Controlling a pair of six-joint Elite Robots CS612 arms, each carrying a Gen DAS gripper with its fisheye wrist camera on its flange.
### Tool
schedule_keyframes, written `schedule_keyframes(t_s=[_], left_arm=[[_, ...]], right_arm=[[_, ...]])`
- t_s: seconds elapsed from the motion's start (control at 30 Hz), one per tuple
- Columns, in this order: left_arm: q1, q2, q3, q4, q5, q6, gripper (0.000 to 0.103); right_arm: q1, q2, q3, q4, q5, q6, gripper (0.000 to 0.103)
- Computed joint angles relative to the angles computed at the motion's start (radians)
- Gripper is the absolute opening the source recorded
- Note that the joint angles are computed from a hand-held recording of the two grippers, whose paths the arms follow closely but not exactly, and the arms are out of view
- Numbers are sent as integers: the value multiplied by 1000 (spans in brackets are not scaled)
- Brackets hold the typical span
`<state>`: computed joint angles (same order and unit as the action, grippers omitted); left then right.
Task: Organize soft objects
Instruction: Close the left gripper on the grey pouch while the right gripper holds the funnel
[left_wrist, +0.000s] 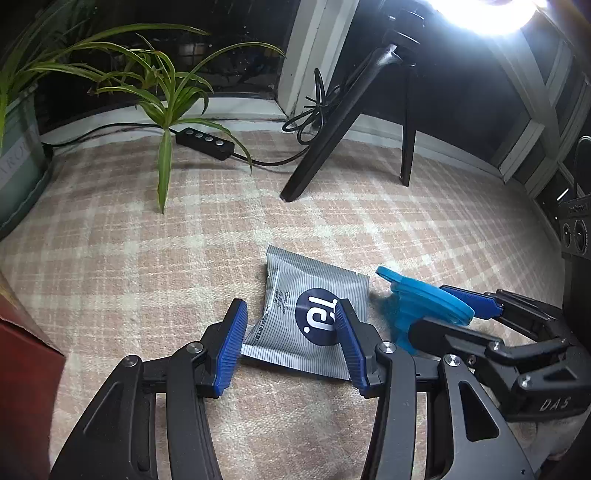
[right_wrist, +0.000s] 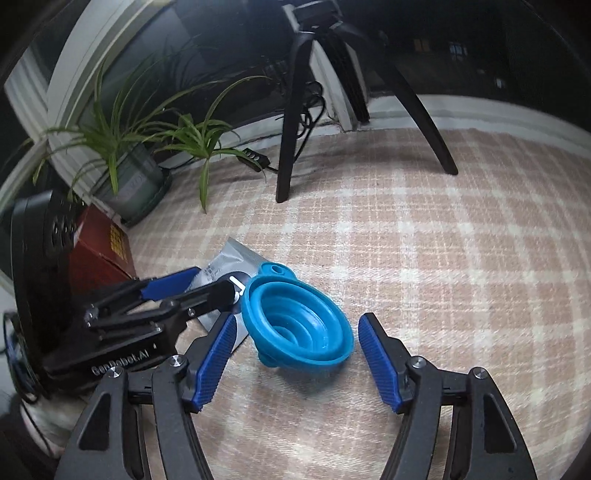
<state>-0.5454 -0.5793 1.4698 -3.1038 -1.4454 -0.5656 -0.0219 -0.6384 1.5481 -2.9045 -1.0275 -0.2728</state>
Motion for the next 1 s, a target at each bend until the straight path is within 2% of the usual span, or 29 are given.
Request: schedule_keyframes(t_s=[0.3, 0.43, 0.6, 0.63, 0.67, 0.73, 0.87, 1.0], left_arm=[[-4, 6, -4, -18, 0, -3, 47], [-6, 9, -10, -13, 2, -1, 35], [-8, 12, -13, -15, 13, -7, 30], [-8, 11, -11, -18, 13, -9, 26], [-7, 12, -11, -22, 11, -12, 22], [-6, 14, -11, -28, 0, -16, 20], [-6, 15, -12, -31, -7, -22, 20], [5, 19, -13, -57, -60, -67, 20]], right_arm=[[-11, -15, 39, -54, 1, 153, 65], [-10, -12, 34, -28, 23, 161, 65], [-1, 2, 5, -11, 27, 180, 64], [3, 6, -2, -5, 24, 179, 62], [6, 7, -4, -12, 17, 179, 55], [12, 9, -10, -9, 2, 168, 50], [18, 12, -17, -15, -17, 148, 48], [18, 14, -21, -7, -11, 139, 46]])
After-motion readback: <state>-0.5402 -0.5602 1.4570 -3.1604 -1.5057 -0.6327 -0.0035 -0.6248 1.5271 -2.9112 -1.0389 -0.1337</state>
